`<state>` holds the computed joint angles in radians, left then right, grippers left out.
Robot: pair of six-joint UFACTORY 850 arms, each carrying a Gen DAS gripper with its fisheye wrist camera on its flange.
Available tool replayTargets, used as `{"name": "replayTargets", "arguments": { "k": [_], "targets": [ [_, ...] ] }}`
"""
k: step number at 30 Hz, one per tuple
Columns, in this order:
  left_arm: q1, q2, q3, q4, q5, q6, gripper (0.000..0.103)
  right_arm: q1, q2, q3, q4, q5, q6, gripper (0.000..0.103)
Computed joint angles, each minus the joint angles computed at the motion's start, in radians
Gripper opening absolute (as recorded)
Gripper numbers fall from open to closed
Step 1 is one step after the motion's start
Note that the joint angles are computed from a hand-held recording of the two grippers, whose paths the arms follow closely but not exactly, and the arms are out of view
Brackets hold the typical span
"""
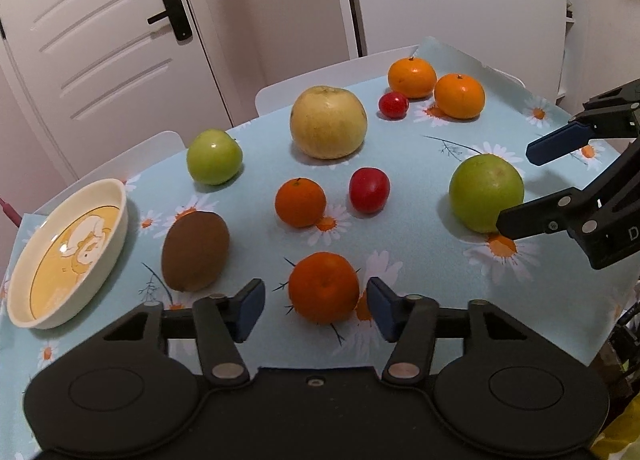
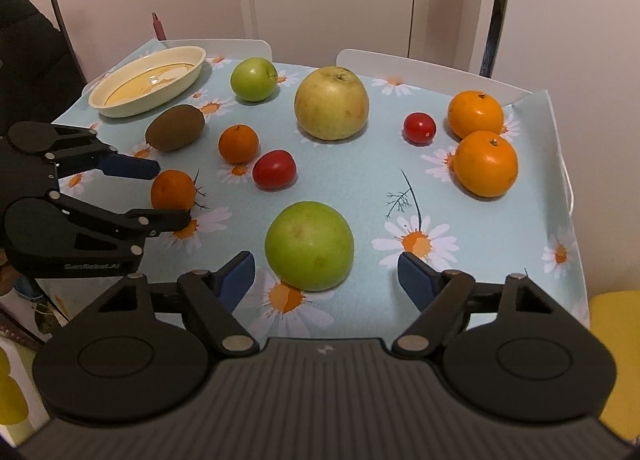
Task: Organize fruits
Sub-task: 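Grasp the mandarin with the left tool while the right tool grasps the green apple, then carry the mandarin and green apple to the cream bowl with both tools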
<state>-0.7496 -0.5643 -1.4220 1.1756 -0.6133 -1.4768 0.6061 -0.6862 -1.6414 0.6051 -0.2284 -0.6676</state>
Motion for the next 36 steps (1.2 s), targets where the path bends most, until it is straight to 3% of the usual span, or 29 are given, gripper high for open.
{"name": "replayTargets", "arguments": {
  "k": [5,15,19,29,36],
  "targets": [
    [0.001,-0.018,-0.023,-0.025,0.0,0.019,0.043,-0.001,-0.019,-0.024,0.021,-0.021,-0.024,0.086],
    [-0.004,-0.019,-0.026,-0.03,-0.013,0.034,0.042,0.008,-0.05,-0.061,0.012,-0.04,-0.03,0.08],
    [-0.008,-0.011,-0.015,-0.032,-0.016,0.025,0.042,0.011,-0.064,-0.086,-0.055,-0.044,0.025,0.068],
    [-0.026,0.017,-0.006,-0.051,-0.063,-0.009,0.042,0.011,-0.052,-0.11,-0.03,-0.075,0.011,0.068],
    [-0.04,0.064,-0.005,-0.07,-0.145,-0.056,0.042,0.019,-0.046,-0.176,0.012,-0.136,-0.033,0.068]
  ]
}}
